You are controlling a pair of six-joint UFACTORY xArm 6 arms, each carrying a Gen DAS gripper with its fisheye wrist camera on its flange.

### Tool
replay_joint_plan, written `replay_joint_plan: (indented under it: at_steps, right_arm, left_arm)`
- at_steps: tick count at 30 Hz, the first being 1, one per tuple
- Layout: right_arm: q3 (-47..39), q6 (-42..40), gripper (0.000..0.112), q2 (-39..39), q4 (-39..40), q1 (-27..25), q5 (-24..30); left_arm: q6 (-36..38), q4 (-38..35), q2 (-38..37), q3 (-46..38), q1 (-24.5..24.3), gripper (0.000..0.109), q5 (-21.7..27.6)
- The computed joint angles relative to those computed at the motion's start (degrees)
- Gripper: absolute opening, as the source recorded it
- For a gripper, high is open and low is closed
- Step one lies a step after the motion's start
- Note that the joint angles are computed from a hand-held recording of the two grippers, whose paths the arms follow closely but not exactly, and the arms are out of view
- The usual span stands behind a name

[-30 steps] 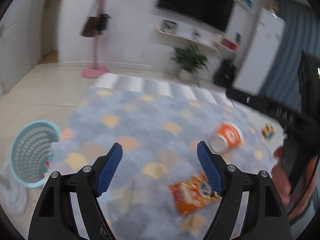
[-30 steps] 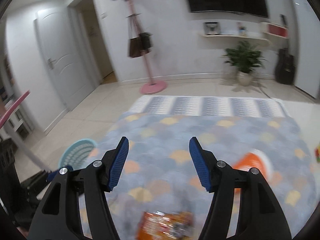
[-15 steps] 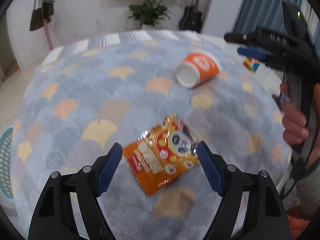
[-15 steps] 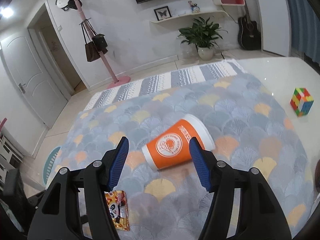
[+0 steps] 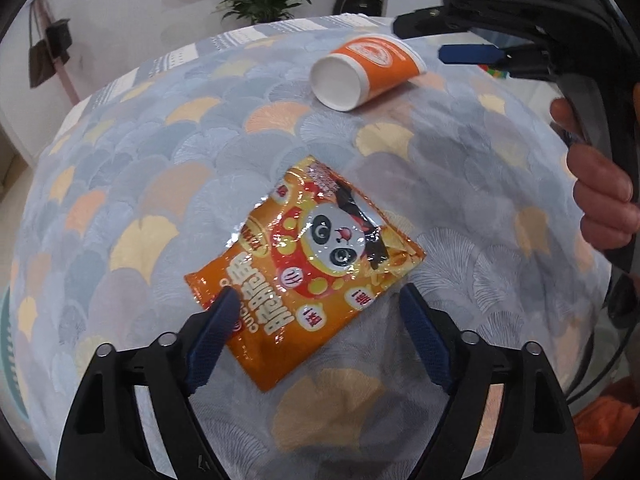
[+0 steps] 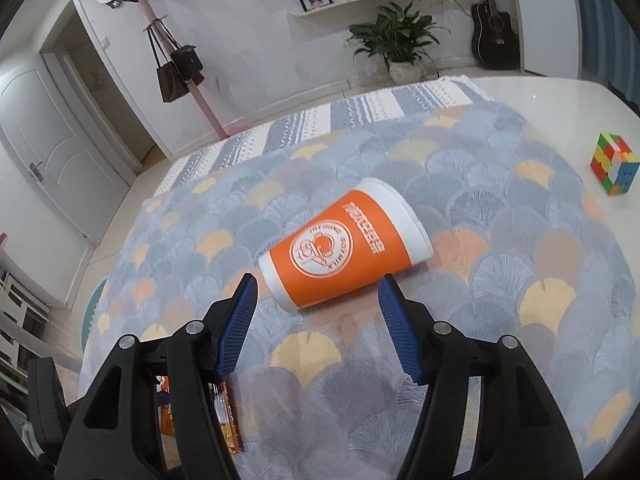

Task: Collect trash
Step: 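Grasp the orange snack bag with the left while the right grasps the orange paper cup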

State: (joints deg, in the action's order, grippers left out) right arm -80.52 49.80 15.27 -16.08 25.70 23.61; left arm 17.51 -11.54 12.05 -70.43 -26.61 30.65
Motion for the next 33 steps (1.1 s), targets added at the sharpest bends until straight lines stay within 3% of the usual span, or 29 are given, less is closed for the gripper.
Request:
replay_joint_plan:
  at_steps: [2,5,7,13,16,21,26,29,33]
  right_arm:
    - [-0.3,-0.8,0.07,0.5,1.3,0.0,0.4]
    - [-0.9,-2.8,0.075,1.7,6.3,-0.4,0.0]
    - [-1.8,-4.9,0.075,2.9,11.0,-0.7,0.3]
    - [-7.3,-10.3,0.077,8.5,26.6,-2.2,-1.5]
    - [-12.3,-9.2,0.077,12.1,27.6,-2.6,0.4]
    - [-22.7,-7.4,0.077,19.1,27.8,-2.7,5.4]
    - [-33.2,-5.6,0.074,25.8,24.8,-2.2,11.9]
    - [-36.1,-5.8,0.064,27.7,22.7,-1.7,12.4]
    - [-37.4,-7.2,0.061,28.4,20.2,-0.7,12.4]
  left_arm:
    - [-2.3,3.2,0.6,-0.2,-0.4,0.082,-0.9]
    - [-3.4,4.7,1.0,-0.4,-0.6,0.078,-1.6]
    - [-3.8,4.5,1.1,-0.7,-0.5,0.063,-2.1]
    - [-5.5,4.0,2.0,-2.0,0.2,0.036,-3.1]
    - [-4.3,0.9,2.3,-2.8,0.5,0.017,-2.8]
    - [-5.0,-1.5,1.7,-2.4,1.3,0.008,-4.8]
    - [-7.6,-2.6,0.8,-1.6,3.2,0.005,-7.0]
    - [-8.5,-3.2,0.7,-1.7,4.3,0.004,-7.7]
    - [-11.8,-0.7,-0.7,0.0,5.8,0.003,-10.4]
